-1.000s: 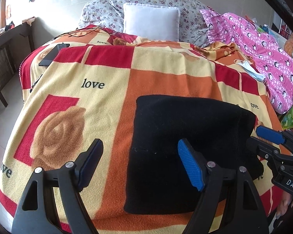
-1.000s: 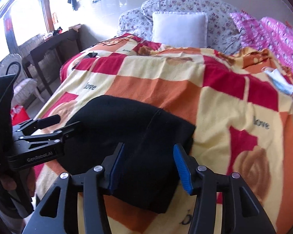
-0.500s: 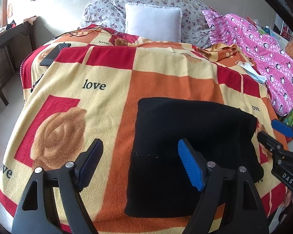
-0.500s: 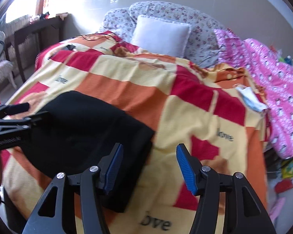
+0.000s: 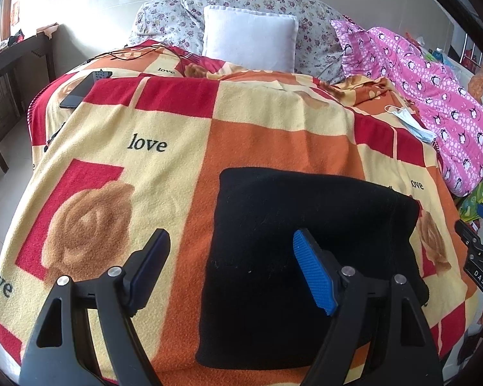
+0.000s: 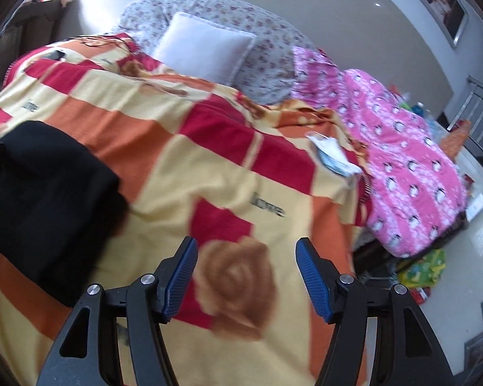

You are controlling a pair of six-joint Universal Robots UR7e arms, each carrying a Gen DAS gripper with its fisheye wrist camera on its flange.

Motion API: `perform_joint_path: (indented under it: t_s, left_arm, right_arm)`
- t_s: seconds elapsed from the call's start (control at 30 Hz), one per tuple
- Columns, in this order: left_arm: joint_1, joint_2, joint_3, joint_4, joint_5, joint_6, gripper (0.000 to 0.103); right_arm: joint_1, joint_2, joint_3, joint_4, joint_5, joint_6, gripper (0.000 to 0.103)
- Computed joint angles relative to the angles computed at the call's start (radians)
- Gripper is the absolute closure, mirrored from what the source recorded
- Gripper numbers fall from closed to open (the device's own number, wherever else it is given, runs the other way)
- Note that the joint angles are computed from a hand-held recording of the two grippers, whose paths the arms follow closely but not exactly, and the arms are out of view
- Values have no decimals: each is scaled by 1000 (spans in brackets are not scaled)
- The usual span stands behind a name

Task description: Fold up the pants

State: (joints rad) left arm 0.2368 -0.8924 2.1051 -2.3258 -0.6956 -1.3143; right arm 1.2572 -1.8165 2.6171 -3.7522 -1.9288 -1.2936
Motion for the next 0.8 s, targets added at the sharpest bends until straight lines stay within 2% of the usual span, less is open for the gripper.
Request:
perform_joint_path:
  t_s: [0.27, 0.33, 0.47, 0.6, 0.8]
  left_arm:
    - [9, 12, -6, -31, -2, 22, 24]
    - [12, 15, -7, -37, -5, 26, 24]
    - [16, 17, -7, -47, -7, 29, 24]
    - [17, 23, -9, -57, -9, 32, 24]
    - [22, 34, -11, -76, -11, 44, 24]
  right_arm:
    - [-128, -17, -14, -118, 40, -54, 37]
    - [-171, -12, -14, -177, 63, -79, 35]
    - [-236, -31, -19, -199, 95, -91, 35]
    - [-319, -24, -11, -286, 148, -122, 33]
    - [-432, -43, -15, -309, 187, -143, 32]
